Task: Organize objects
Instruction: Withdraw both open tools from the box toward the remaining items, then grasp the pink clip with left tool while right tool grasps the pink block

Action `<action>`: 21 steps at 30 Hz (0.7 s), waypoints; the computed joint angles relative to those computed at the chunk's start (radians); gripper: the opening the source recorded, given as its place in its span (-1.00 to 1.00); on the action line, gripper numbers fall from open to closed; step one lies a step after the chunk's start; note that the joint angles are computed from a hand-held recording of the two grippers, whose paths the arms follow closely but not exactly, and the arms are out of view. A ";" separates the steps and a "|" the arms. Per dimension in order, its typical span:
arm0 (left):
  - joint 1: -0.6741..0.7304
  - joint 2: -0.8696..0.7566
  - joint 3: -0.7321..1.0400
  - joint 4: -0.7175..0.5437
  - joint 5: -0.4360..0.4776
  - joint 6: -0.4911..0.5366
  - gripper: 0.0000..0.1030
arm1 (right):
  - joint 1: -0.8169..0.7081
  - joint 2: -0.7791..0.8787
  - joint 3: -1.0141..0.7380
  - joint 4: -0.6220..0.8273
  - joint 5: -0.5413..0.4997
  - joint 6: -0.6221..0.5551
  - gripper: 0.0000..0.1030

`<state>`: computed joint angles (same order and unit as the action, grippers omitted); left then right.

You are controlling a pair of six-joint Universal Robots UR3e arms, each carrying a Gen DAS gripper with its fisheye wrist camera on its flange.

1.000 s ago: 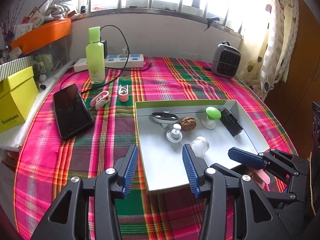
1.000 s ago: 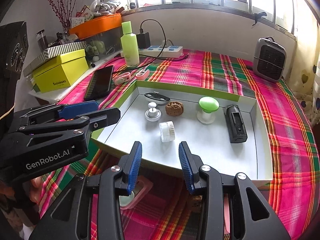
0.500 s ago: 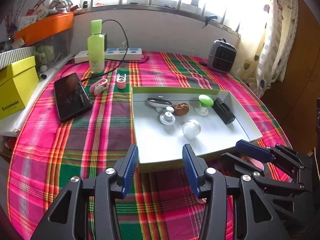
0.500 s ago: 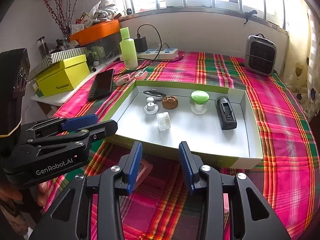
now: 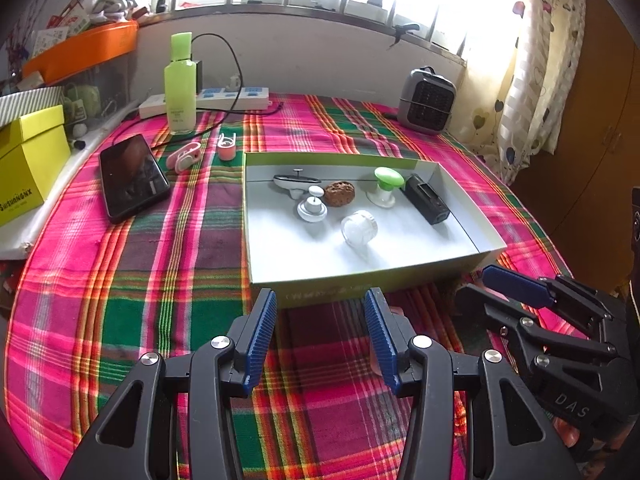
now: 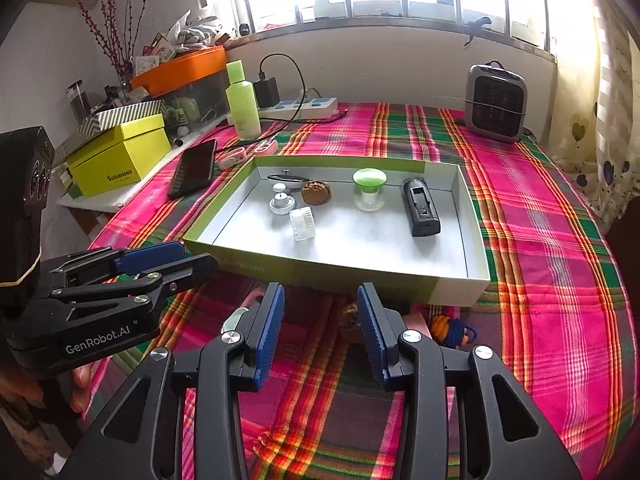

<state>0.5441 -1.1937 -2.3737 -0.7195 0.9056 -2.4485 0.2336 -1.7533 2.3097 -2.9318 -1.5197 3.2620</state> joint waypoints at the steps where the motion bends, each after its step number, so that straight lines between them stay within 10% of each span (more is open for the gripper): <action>1: 0.000 0.003 -0.004 0.001 0.001 0.000 -0.13 | -0.004 -0.008 0.008 0.001 0.001 0.000 -0.23; 21: -0.075 -0.031 -0.026 -0.033 0.012 0.035 -0.12 | -0.106 -0.124 0.135 0.029 0.065 -0.016 -0.23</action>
<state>0.4690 -1.2246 -2.4000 -0.7521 0.9176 -2.4138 0.1281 -1.8769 2.4448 -2.9024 -1.4547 3.2463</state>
